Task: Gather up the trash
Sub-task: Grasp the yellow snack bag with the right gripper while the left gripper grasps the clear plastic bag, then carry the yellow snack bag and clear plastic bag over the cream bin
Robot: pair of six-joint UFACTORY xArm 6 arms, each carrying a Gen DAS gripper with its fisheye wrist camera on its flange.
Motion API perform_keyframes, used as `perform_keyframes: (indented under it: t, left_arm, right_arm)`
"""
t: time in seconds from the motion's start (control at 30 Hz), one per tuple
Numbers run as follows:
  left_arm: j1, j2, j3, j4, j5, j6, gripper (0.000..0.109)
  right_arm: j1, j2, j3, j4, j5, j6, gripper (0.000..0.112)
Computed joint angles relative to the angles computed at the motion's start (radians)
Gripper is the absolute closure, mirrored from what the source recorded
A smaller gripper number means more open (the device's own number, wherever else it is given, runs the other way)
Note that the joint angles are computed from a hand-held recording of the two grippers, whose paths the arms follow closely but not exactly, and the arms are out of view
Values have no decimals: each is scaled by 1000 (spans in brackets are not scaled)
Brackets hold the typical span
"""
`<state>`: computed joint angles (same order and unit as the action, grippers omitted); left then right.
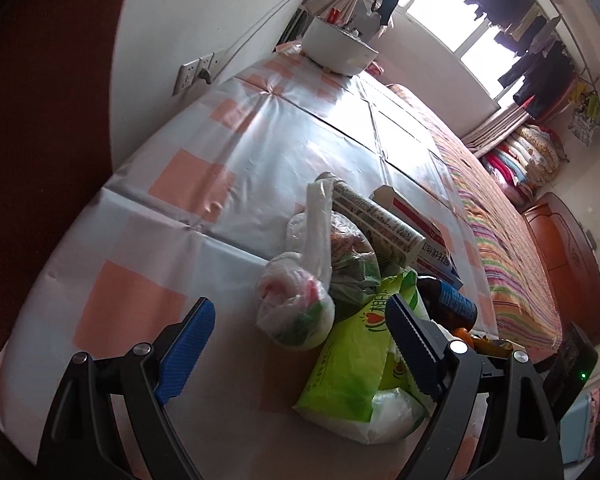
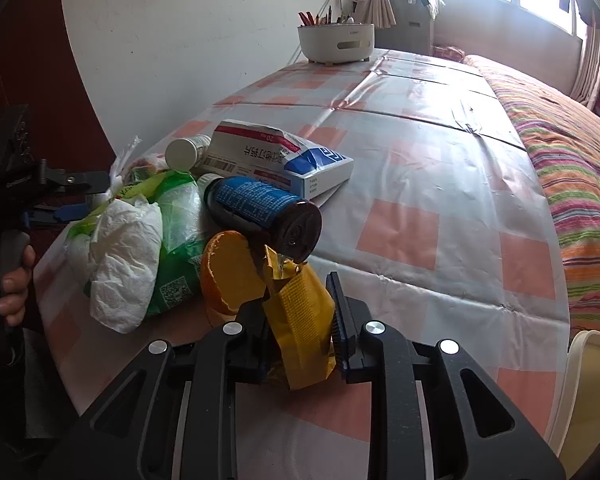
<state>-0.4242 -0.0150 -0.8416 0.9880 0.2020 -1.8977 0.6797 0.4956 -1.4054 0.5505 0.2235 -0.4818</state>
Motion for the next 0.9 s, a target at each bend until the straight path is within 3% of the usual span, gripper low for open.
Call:
perform_keyframes:
  t: [0.23,0.27,0.33,0.43,0.9]
  left_arm:
    - [-6,36,-58,75,51,-46,27]
    - [-8,38,-61,72,64,-45,31]
    - [-7,55,-69,7,66,22,53]
    - [2,81,-70,-44,36,65,71]
    - [-65,-26,-75,299,218,-257,76]
  right_arm:
    - [-2,-20,11,193,-4,-132,90]
    - [-1,-24,14,222,-6,-150,90]
    - [-2,-34,22,272,-15,-184,90]
    - [-1,-50,32,374,-35,-258,90]
    - [-17,-127,57,852,-80,-636,90]
